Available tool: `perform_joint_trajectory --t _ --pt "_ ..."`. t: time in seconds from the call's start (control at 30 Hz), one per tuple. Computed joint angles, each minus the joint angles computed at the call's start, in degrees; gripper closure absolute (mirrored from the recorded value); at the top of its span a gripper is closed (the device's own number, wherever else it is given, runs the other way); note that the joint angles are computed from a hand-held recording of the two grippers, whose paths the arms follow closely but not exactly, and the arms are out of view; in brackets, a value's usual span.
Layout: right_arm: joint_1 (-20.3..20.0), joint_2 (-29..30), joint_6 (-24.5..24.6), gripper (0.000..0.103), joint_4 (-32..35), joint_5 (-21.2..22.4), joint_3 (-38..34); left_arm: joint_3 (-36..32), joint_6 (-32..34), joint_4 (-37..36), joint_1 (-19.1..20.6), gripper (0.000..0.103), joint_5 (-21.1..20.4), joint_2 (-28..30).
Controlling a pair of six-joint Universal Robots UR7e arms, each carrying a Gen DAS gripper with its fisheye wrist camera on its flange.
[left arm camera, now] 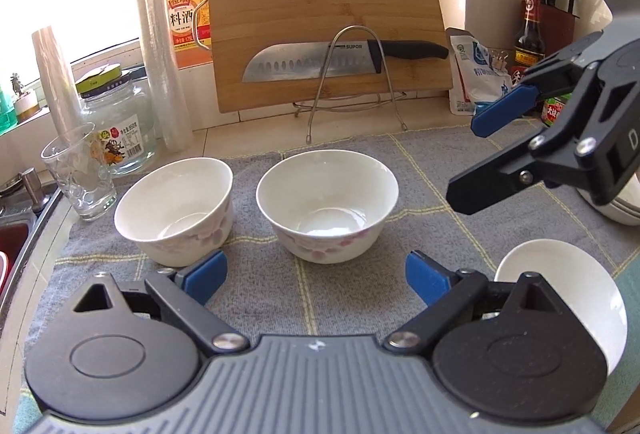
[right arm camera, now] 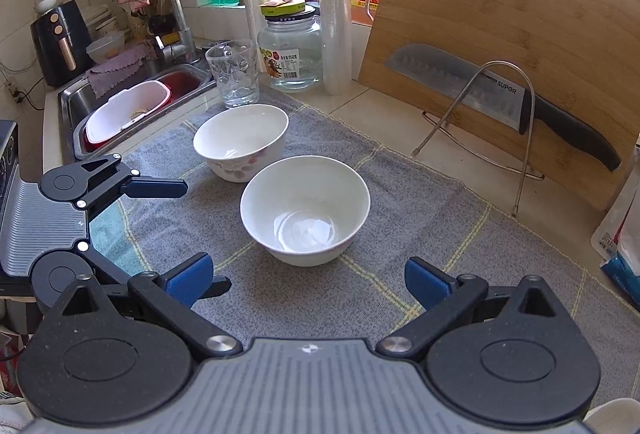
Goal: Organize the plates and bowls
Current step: 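Move the right tool to another white bowl and grip its rim, then lift and carry the held bowl toward the placed bowl with the right tool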
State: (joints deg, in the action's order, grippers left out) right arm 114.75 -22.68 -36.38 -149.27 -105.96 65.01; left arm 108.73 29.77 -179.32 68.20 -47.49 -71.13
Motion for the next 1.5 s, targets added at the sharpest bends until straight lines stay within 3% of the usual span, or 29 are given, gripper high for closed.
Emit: perform_joint_trajectory --t 0.5,0.9,1.27,1.5 --pt "-0.7 11.0 0.2 0.001 14.0 0.1 -19.9 -6.4 0.7 2.4 2.8 0.008 -2.9 4.6" --pt "-1.5 18.5 3.1 0.022 22.9 0.4 -33.7 -8.6 2.0 3.5 3.6 0.013 -4.5 6.3" --pt "-1.8 21.0 4.4 0.033 26.1 1.2 -38.1 -9.7 3.0 4.6 4.0 0.017 -5.7 6.8" --pt "-1.7 20.9 5.7 0.033 26.3 1.4 -37.9 -9.6 2.9 5.2 3.9 0.017 -5.6 6.6"
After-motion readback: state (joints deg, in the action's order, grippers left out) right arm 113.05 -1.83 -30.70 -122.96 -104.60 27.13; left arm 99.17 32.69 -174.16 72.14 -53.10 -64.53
